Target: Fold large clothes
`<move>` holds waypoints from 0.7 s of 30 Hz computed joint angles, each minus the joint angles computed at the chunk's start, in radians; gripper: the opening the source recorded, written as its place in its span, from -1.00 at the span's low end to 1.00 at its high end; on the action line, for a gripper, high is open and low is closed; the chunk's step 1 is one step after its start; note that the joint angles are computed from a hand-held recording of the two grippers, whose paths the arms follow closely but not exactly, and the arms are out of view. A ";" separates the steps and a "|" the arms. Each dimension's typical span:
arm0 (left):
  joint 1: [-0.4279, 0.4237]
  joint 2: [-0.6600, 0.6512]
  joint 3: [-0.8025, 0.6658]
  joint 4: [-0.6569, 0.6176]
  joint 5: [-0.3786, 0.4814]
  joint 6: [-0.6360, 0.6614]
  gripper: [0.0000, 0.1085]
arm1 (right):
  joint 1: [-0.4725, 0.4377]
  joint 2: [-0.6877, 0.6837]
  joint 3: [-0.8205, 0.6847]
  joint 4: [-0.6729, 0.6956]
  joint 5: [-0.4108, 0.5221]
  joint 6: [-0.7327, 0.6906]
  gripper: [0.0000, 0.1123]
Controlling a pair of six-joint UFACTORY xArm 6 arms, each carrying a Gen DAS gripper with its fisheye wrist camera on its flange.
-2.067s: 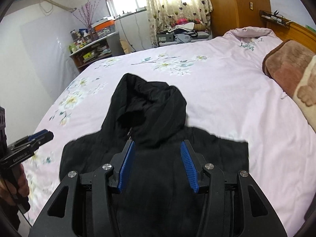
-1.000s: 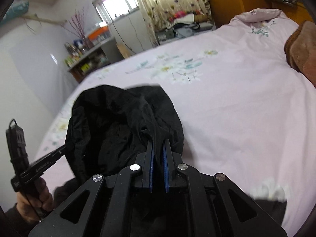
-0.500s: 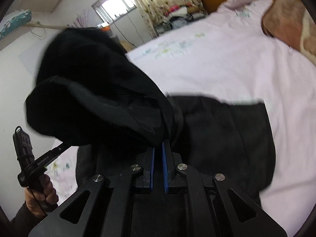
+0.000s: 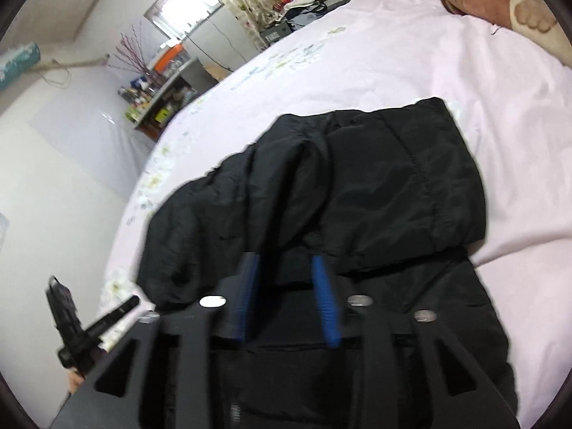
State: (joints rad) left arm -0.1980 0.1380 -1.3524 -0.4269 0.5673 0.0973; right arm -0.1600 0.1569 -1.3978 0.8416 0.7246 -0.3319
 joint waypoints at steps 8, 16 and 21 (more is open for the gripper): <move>-0.032 0.186 -0.225 0.010 0.014 -0.035 0.23 | 0.042 0.181 -0.173 -0.004 0.068 0.070 -0.13; -0.032 0.214 -0.225 0.081 -0.004 -0.020 -0.52 | 0.080 0.129 -0.119 0.013 0.019 0.044 -0.91; -0.028 0.216 -0.141 0.069 -0.032 -0.007 -0.51 | 0.104 0.128 -0.009 -0.075 -0.005 0.088 -0.91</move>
